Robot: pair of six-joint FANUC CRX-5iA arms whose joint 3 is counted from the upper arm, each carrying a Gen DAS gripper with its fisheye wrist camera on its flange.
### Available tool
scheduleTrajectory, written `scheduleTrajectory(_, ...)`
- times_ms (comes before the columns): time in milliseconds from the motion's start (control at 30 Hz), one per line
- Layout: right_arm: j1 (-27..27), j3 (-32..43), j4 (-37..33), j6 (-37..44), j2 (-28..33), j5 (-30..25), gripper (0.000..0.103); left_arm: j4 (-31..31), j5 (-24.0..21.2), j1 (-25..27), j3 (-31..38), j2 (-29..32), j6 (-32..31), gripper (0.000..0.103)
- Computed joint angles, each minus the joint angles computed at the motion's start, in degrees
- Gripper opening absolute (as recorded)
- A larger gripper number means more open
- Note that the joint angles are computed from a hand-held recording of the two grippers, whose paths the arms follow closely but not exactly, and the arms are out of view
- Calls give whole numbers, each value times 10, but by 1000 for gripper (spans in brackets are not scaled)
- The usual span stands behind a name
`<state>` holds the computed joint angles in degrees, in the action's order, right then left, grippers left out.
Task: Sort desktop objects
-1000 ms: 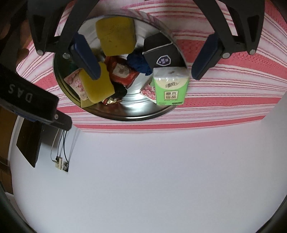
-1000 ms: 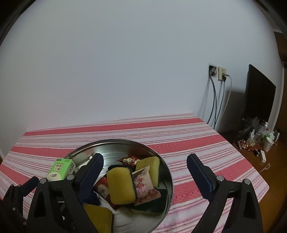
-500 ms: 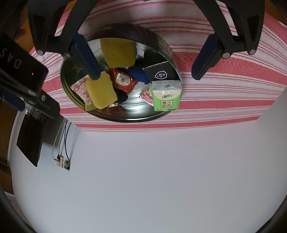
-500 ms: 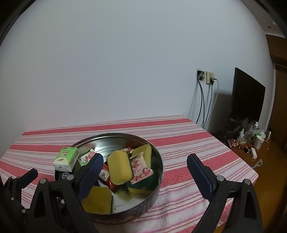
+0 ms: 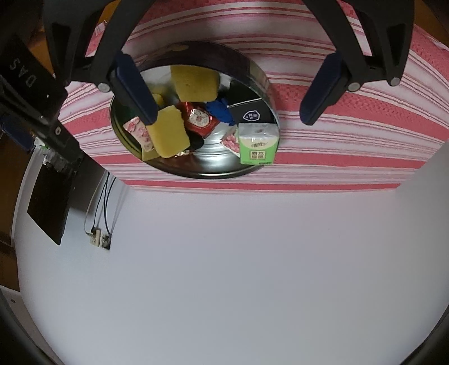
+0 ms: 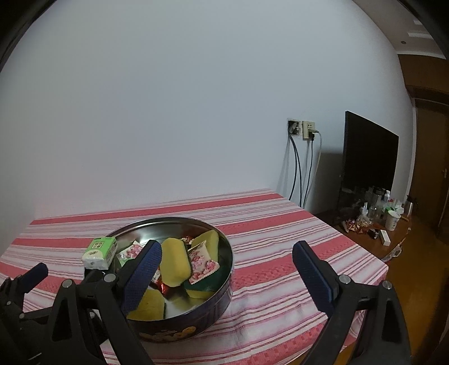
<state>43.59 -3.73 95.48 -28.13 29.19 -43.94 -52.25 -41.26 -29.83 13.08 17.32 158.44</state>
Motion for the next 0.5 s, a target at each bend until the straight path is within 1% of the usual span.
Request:
scheduleTrajectory(67,0,1,-1,-1,1,0,96,-8,-8,-4,1,0,7,103)
scheduleTrajectory(133,-2,0,3,-4,0,2,96,-28,-22,-12,5,3,19,103)
scheduleTrajectory(200,-1,1,4,-4,2,-1,96,-37,-38,-17,13,9,17,103)
scheduleTrajectory(267,-1,3,4,-3,5,-1,96,-37,-43,-17,16,12,12,103)
scheduleTrajectory(400,1,9,-5,6,11,-1,96,-20,-39,-8,17,14,2,103)
scheduleTrajectory(500,0,17,-21,14,18,-16,96,13,-32,5,20,19,-31,103)
